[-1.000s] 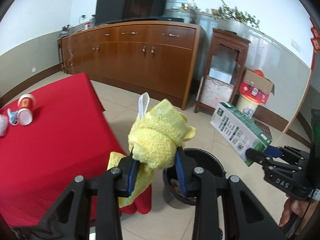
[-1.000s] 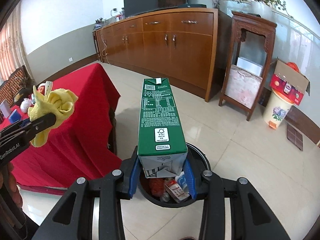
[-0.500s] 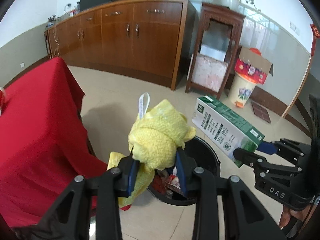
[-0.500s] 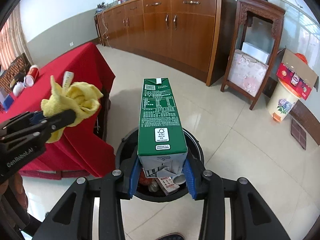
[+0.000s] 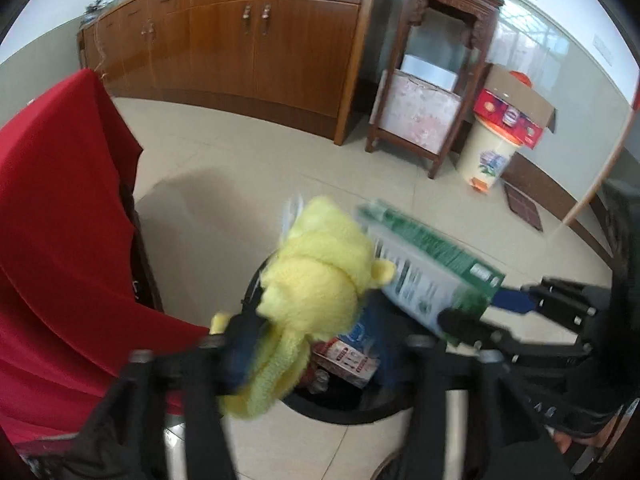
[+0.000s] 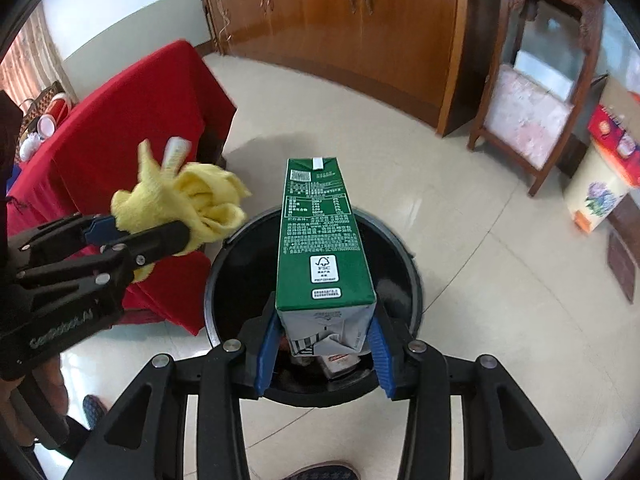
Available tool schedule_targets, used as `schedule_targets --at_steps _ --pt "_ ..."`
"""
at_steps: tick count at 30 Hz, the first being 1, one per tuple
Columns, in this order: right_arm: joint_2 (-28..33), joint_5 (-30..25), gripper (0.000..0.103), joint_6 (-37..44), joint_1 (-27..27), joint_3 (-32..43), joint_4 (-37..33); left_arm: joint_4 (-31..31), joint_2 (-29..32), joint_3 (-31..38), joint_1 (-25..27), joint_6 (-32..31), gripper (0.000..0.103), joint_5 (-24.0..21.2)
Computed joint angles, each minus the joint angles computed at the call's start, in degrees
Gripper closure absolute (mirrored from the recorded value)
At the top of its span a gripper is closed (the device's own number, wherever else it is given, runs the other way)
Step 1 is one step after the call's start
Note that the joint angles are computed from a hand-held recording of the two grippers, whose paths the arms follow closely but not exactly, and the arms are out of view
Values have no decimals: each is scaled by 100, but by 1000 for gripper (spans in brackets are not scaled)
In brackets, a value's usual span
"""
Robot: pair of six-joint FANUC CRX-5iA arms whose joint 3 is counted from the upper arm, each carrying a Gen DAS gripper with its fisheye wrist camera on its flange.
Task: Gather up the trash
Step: 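Carry both items over the black bucket and open both tools to drop them, then move both tools back to the table toward the blue cup and face mask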
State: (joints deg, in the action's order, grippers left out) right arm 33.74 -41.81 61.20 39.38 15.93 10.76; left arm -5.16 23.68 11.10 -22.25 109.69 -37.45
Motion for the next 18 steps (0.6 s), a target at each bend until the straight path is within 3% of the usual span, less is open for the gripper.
schedule_targets --at_steps 1,2,4,7,9,12,18 --pt "147 -158 19 -135 -16 91 104 -147 11 32 -12 234 15 -53" --pt "189 -159 6 -311 -10 47 250 -126 -5 -24 8 302 14 6" --pt "272 -338 6 -227 -62 188 60 -343 -43 -32 1 547 11 -63" --pt "267 -259 5 -531 -61 61 369 -719 -39 76 -48 787 4 -288" --pt "275 -307 0 -632 -88 104 284 -791 -38 106 -52 803 4 -391" --pt "309 -456 0 -855 -80 174 365 -994 -106 97 -81 912 4 -401" --pt "122 -141 0 -1241 7 -161 776 -1139 -211 46 -63 989 3 -353"
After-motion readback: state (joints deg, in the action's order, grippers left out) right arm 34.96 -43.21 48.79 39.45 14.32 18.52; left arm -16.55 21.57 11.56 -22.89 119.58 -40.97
